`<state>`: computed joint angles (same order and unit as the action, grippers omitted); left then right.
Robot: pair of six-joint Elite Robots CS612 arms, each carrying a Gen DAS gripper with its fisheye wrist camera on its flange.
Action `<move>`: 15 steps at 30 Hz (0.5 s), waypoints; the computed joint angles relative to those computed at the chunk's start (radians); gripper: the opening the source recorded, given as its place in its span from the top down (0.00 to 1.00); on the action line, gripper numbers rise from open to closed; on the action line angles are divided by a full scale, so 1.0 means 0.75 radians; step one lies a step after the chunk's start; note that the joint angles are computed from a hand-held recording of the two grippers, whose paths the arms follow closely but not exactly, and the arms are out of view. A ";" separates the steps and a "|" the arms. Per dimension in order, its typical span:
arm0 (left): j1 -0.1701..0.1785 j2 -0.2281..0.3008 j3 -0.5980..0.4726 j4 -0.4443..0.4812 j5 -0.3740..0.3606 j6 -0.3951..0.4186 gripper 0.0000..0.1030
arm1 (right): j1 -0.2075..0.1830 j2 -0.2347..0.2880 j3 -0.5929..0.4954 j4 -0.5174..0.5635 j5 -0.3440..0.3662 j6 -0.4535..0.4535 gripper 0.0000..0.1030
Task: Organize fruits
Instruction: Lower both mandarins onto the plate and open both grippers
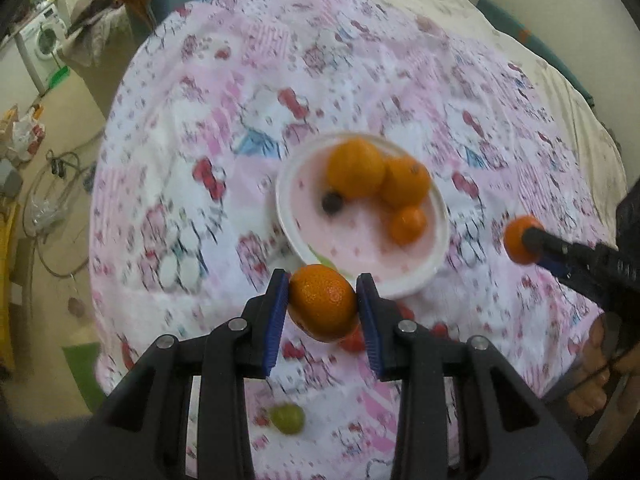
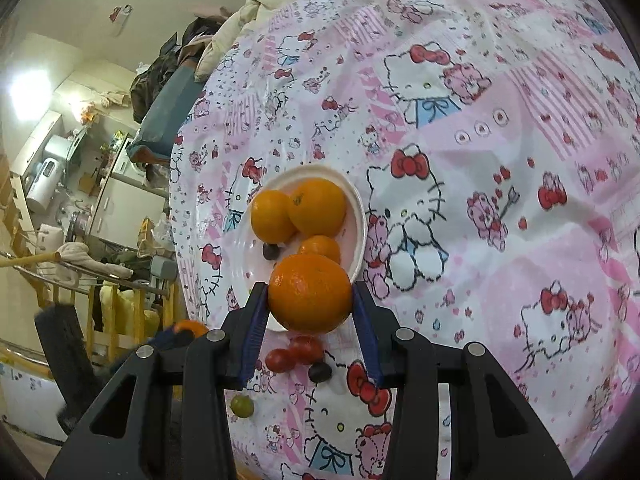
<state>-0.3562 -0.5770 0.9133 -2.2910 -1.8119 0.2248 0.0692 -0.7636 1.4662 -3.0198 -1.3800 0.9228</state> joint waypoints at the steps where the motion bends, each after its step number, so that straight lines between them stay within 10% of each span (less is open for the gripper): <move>1: -0.002 0.014 -0.028 0.002 0.016 0.005 0.70 | -0.002 0.004 -0.011 0.014 0.004 -0.011 0.57; 15: -0.040 0.212 -0.347 0.173 0.078 0.033 0.70 | -0.033 0.115 -0.207 0.239 0.063 -0.154 0.57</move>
